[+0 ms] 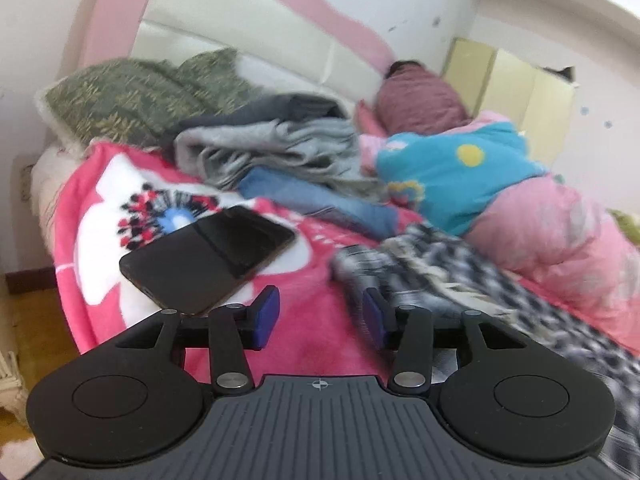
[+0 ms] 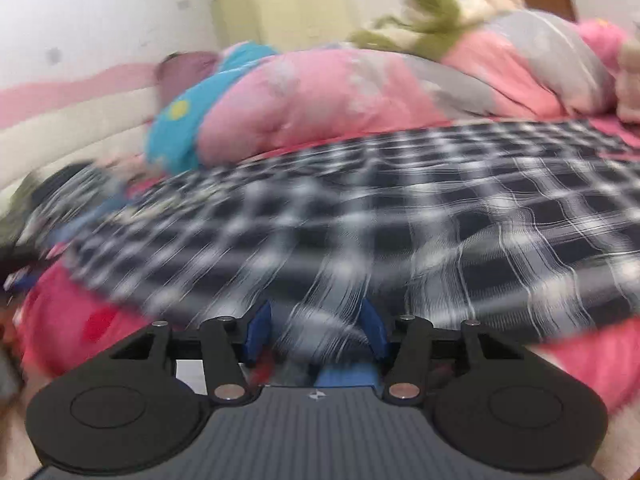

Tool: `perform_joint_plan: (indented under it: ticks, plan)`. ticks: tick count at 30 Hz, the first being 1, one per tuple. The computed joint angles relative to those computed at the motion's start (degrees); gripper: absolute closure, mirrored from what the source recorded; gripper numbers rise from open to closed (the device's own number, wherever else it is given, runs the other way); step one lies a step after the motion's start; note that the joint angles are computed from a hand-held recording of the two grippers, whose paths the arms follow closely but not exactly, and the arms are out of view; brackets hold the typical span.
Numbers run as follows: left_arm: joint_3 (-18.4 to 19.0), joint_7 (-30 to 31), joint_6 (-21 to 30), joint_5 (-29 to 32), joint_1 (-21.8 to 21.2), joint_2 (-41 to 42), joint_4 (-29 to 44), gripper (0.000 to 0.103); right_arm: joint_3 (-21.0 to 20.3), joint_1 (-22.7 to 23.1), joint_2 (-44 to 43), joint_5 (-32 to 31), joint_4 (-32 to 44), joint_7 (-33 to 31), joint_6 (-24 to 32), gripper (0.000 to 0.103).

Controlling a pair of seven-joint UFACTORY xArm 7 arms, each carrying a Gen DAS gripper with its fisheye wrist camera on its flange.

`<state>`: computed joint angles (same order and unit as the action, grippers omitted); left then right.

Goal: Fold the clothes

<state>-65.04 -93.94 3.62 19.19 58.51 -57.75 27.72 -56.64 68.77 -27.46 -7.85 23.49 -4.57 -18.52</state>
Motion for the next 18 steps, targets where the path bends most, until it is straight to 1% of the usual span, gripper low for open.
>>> perform_joint_plan:
  ticks: [1,2,3,4,5,6,7,8,9,10,11,12,13,14,15,16,17,18]
  plan:
    - [-0.01,0.23,-1.2,0.4,-0.56,-1.38,0.08,0.057,1.91,-2.85,-3.11,-1.51,-1.07,-1.34,3.13,0.05]
    - [-0.09,0.62,-2.49,0.66,-0.99,-2.76,0.25,0.057,3.62,-5.47,-5.13,-1.73,-1.4,-2.52,5.11,0.051]
    - [-0.23,1.63,-4.42,0.98,-1.13,-2.99,0.86,0.056,5.66,-7.71,-4.97,-0.9,-0.93,-2.98,4.7,0.051]
    - [-0.44,2.86,-6.44,1.11,-1.15,-3.09,1.56,0.053,6.91,-9.42,-3.57,0.47,0.19,-3.4,3.06,0.05]
    - [-0.53,4.91,-9.29,1.5,-1.42,-1.48,2.71,0.052,7.89,-11.01,-2.03,1.54,1.44,-3.55,1.34,0.05]
    - [-1.11,7.1,-12.8,2.1,-1.15,1.21,4.08,0.05,7.3,-11.24,0.47,2.13,3.56,-2.64,0.2,0.05]
    - [-1.9,9.38,-16.17,2.89,-0.67,4.23,5.66,0.05,6.45,-11.92,3.5,0.44,5.84,0.5,-0.96,0.049]
    - [-3.04,11.14,-18.21,3.42,-0.29,7.21,7.09,0.049,6.17,-12.92,6.55,-0.48,7.99,3.63,-0.82,0.049]
    - [-4.44,12.57,-19.31,3.76,0.0,9.93,8.43,0.049,5.72,-13.55,9.55,-0.59,10.24,6.47,1.72,0.048]
    - [-6.0,14.23,-20.09,4.41,0.37,12.85,9.73,0.049,6.16,-14.52,12.05,1.11,13.1,7.77,6.62,0.047]
    - [-7.25,15.85,-20.37,4.94,0.74,14.8,10.39,0.049,4.37,-13.11,13.81,4.21,14.03,7.21,9.59,0.045]
    - [-8.41,16.66,-20.54,6.43,1.27,16.66,11.16,0.049,0.59,-10.05,13.18,4.91,12.76,7.78,10.17,0.045]
    - [-9.39,15.07,-20.85,10.32,2.29,18.09,12.25,0.049,-1.07,-9.38,10.14,3.26,10.3,6.95,8.34,0.044]
    - [-9.38,11.84,-20.61,14.65,2.98,18.31,12.91,0.049,-0.82,-10.07,6.6,3.69,7.17,3.91,6.21,0.043]
    - [-9.35,10.31,-19.78,16.92,3.21,19.36,13.39,0.049,1.72,-12.57,3.76,6.2,4.87,-0.05,6.4,0.043]
    - [-9.36,8.93,-18.86,19.04,3.39,20.55,13.87,0.049,4.55,-16.02,1.51,7.49,4.28,-2.16,8.74,0.043]
    - [-9.34,7.15,-17.91,21.61,3.62,21.78,14.44,0.049,7.4,-19.28,-0.62,10.11,3.9,-5.21,11.33,0.043]
    - [-9.31,5.0,-16.89,24.61,3.84,23.09,15.1,0.049,10.08,-21.96,-2.47,14.67,3.47,-9.69,13.1,0.043]
